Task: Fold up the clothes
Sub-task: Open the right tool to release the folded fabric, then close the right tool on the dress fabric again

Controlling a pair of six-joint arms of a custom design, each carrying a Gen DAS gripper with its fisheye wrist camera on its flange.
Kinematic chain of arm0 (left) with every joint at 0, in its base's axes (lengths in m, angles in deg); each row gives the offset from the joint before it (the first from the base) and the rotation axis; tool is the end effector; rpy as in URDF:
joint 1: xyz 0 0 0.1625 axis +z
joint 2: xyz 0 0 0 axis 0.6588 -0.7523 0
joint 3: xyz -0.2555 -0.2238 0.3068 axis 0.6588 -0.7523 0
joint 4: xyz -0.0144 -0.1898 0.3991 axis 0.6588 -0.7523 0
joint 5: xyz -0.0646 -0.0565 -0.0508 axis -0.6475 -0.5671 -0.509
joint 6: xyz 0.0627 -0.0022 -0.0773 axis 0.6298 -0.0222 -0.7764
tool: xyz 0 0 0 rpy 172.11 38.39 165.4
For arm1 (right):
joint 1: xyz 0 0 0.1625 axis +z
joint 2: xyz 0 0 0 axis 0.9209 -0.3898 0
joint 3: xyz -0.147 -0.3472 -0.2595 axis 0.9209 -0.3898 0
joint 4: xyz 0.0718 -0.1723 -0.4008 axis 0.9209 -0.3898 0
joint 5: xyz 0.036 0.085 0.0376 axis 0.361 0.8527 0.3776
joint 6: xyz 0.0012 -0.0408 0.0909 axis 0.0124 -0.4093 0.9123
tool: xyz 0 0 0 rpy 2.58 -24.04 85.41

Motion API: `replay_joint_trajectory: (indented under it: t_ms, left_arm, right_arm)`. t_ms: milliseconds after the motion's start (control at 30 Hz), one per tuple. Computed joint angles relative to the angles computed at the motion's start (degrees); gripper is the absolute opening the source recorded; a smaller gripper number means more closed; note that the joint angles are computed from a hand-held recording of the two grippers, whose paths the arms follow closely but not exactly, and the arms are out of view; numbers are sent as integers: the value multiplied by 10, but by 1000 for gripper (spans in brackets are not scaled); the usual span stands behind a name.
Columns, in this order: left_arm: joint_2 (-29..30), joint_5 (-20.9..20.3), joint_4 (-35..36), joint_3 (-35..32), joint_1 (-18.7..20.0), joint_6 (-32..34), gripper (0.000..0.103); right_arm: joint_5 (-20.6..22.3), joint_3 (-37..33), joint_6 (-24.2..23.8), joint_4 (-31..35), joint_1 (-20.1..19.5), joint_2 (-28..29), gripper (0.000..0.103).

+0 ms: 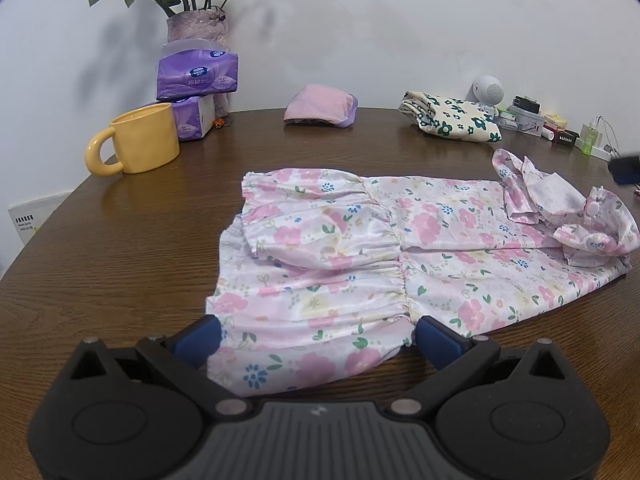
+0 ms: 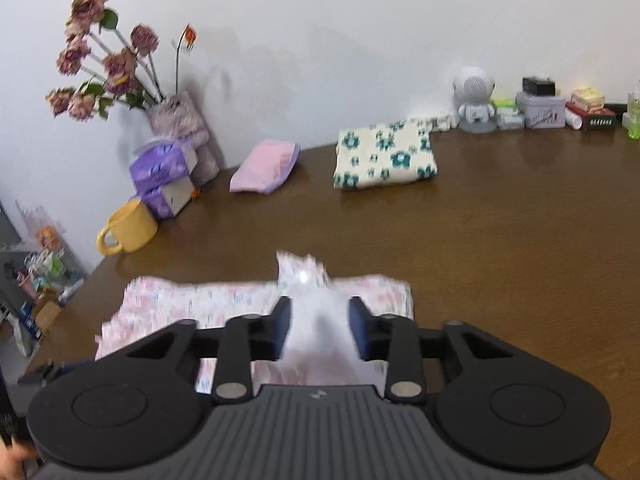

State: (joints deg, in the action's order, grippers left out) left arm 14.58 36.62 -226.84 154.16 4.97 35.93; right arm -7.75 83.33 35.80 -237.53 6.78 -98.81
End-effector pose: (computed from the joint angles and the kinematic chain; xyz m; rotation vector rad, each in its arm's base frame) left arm -0.1592 -0.4855 -0.0392 0.3557 2.1360 -1.0370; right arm -0.0277 -0.5872 0.2378 0.4888 -2.5076 1.1051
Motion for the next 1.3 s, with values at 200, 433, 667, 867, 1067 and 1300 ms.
replay_joint_trajectory:
  t_ms: [200,433,667,867,1067,1300]
  left_arm:
    - [2,6,6,-1,-2,-10,103]
    - [1,6,6,0,-2,-11,103]
    - [0,6,7,0,-2,-11,103]
    - [0,6,7,0,-2,-11,103]
    - [0,6,7,1,-2,-11,103]
    - [0,6,6,1,-3,-11,103]
  right_arm:
    - [24,25,-48,3,-15,8,20]
    - [-5,14,-71,-43,-2,65,15]
    - [14,18,-72,-47,-4,63,16]
    - [88,50,-48,-75,-39,3,61]
    - [125,74,-69,-42,-86,-49,71]
    - [131,107,-277,-6,-91,-58,58]
